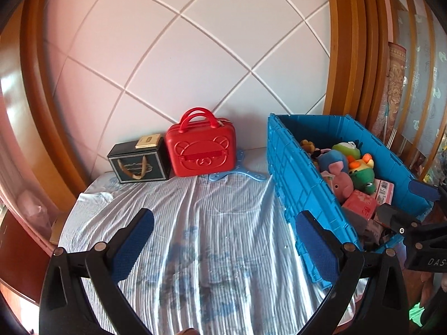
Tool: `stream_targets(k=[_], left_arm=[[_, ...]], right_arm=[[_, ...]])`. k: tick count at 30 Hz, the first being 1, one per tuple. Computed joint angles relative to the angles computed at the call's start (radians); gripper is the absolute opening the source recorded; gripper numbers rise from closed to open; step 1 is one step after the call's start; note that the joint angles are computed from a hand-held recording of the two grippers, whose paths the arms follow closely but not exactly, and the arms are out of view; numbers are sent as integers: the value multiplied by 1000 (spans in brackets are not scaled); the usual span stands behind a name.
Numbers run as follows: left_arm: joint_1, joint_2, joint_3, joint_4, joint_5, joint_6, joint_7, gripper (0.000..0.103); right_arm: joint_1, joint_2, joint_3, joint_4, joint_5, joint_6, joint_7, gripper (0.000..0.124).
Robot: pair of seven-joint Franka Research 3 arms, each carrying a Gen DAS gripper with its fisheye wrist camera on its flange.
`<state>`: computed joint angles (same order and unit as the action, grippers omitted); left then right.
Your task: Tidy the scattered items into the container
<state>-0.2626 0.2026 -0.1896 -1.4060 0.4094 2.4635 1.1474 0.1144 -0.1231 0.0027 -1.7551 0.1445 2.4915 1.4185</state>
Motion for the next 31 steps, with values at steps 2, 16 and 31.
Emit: stream_targets(k=[2,16,31], left_arm=[[20,-36,0,-52,-30,21,21,103],[70,-167,-2,-241,-62,55,-21,103],[59,-196,-14,-247,140,-24,-231,103]], right_arm=[[1,-27,19,-26,-47,1,57,103],[34,-129,47,-109,-88,1,113,103],[44,-132,25,-113,25,-11,-22,103]])
